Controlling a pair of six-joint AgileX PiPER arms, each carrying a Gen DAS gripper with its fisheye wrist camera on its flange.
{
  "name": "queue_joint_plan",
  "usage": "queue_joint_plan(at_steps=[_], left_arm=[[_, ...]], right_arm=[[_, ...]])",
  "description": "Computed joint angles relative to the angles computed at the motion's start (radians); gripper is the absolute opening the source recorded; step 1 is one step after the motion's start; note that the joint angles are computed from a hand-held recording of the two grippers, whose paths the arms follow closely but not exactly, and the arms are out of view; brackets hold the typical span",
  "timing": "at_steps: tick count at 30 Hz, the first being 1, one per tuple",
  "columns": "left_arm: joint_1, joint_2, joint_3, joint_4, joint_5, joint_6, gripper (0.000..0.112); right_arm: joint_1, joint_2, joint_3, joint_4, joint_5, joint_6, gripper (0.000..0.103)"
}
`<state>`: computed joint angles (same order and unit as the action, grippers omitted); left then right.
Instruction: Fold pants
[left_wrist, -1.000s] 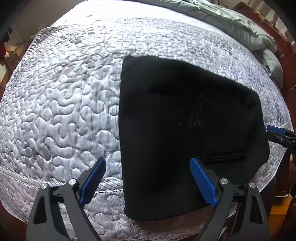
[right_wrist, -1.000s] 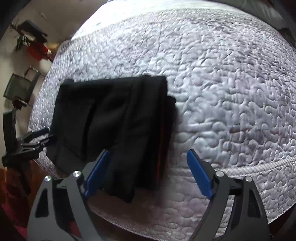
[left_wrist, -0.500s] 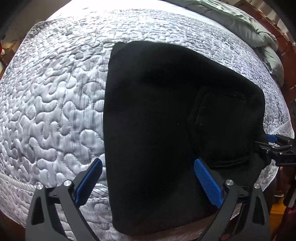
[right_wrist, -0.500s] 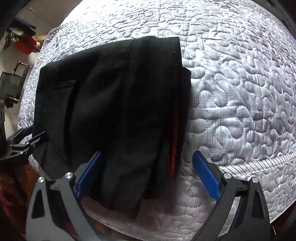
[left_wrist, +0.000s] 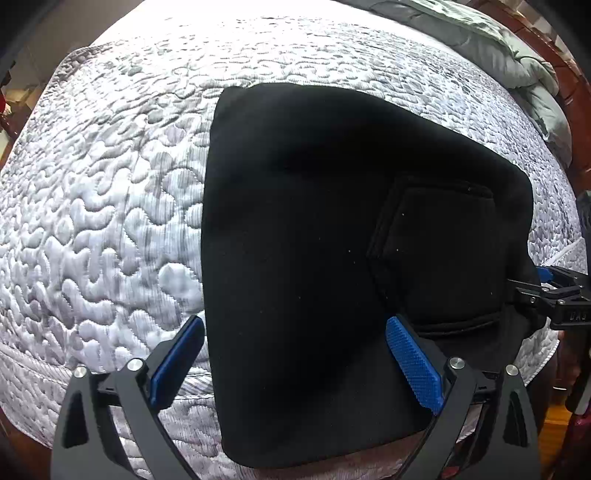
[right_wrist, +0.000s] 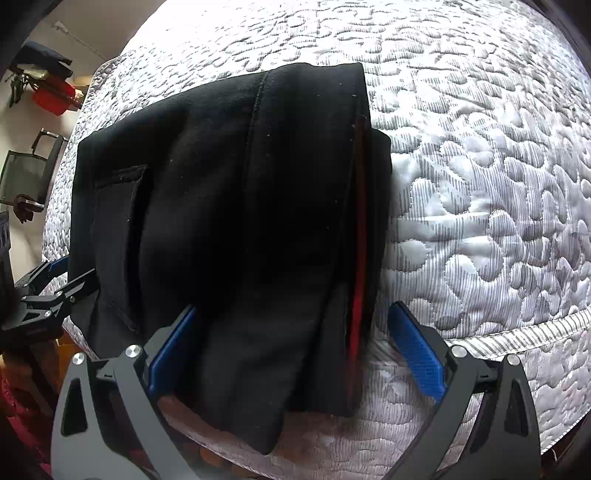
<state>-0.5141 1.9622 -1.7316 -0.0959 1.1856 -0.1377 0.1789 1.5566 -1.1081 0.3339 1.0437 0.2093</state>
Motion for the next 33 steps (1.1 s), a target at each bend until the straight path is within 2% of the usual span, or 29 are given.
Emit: queue_joint_plan(at_steps=[4,8,11,12,14,15,18,22,25,28,33], left_arm=[[0.002,0.009,-0.011,-0.014,0.005,0.004,0.099],[0.041,0.024,-0.017,-0.076,0.003,0.075,0.100],[0.088,0.032,0.004,-0.162,-0.008,0.131,0.099],[0.100,0.033,0.007,-0.191,-0.006,0.144,0.097],[0.111,0.023,0.017,-0.235,-0.003,0.168,0.082],[0.108,0.015,0.020,-0.232,-0.005,0.164,0.079],[0.107,-0.015,0.053,-0.221,-0.026,0.173,0.072],[0.135,-0.055,0.089,-0.248,-0.040,0.173,0.049],[0.148,-0.075,0.097,-0.256,-0.041,0.178,0.035],[0.174,-0.090,0.134,-0.291,-0.067,0.212,0.031],[0.206,-0.121,0.145,-0.346,-0.076,0.245,0.030]], right_arm=[[0.038,-0.001,-0.021,-0.049,0.001,0.047,0.099],[0.049,-0.003,-0.029,-0.049,0.009,0.033,0.099],[0.011,0.027,0.000,0.026,-0.025,-0.011,0.100],[-0.006,0.031,0.015,0.057,-0.039,-0.034,0.101],[-0.014,0.025,0.033,0.075,-0.065,-0.062,0.101],[-0.012,0.019,0.039,0.074,-0.074,-0.070,0.100],[-0.049,-0.026,0.094,0.165,-0.098,-0.164,0.076],[-0.078,-0.075,0.116,0.183,-0.089,-0.192,0.051],[-0.081,-0.102,0.106,0.166,-0.067,-0.186,0.040],[-0.096,-0.131,0.098,0.174,-0.044,-0.194,0.033],[-0.138,-0.177,0.049,0.165,0.017,-0.234,0.030]])
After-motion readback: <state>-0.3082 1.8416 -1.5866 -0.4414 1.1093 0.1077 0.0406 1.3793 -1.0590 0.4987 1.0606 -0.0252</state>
